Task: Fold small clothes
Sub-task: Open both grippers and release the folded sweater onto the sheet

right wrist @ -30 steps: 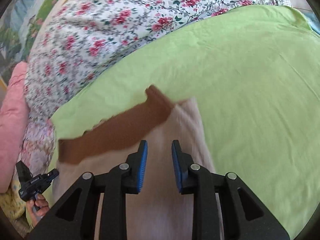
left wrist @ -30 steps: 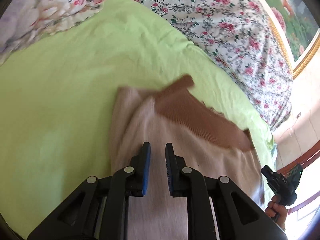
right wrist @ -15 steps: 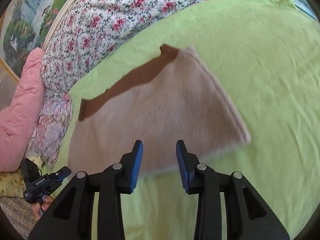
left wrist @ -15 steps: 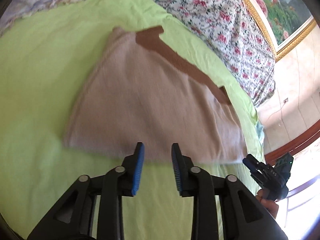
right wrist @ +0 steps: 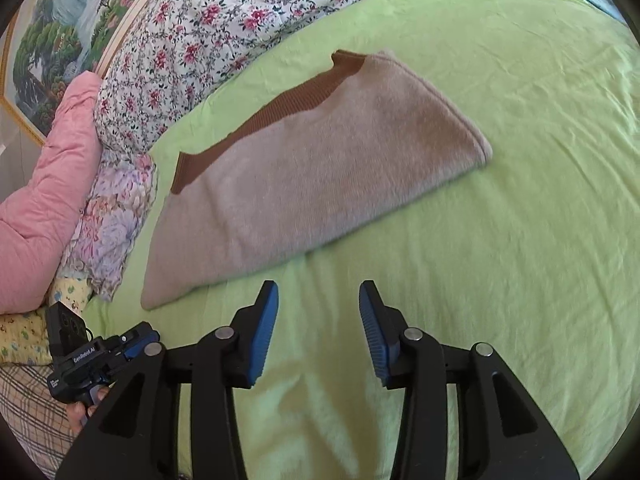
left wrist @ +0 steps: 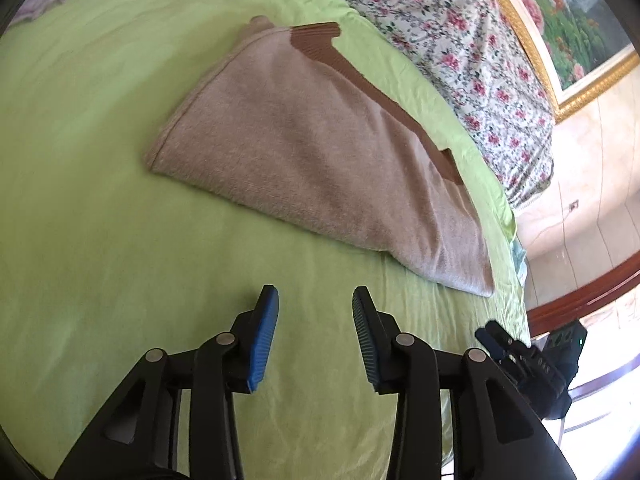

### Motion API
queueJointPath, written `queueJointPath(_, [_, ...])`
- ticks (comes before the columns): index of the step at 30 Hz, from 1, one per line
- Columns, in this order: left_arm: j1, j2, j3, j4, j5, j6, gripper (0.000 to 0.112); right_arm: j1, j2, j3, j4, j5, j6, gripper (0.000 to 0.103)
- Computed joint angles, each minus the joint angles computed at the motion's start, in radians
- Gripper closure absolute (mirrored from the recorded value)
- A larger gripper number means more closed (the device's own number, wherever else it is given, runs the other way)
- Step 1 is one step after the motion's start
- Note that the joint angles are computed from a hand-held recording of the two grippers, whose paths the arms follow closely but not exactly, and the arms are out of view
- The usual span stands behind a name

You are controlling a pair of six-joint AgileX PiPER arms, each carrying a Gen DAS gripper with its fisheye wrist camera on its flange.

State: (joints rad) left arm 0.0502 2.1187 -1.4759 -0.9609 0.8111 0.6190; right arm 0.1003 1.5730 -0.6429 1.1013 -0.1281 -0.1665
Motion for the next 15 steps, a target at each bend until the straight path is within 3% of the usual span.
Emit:
queueJointPath(10, [0.010, 0.140, -0.178, -0.053, 0.007, -0.125, 0.065, 0.022, 0.014, -0.014, 0.093, 0.022, -0.097, 0.056])
queueJointPath(15, [0.039, 0.268, -0.340, -0.143, 0.031, -0.166, 0.065, 0.018, 0.015, -0.024, 0.029, 0.033, -0.040, 0.055])
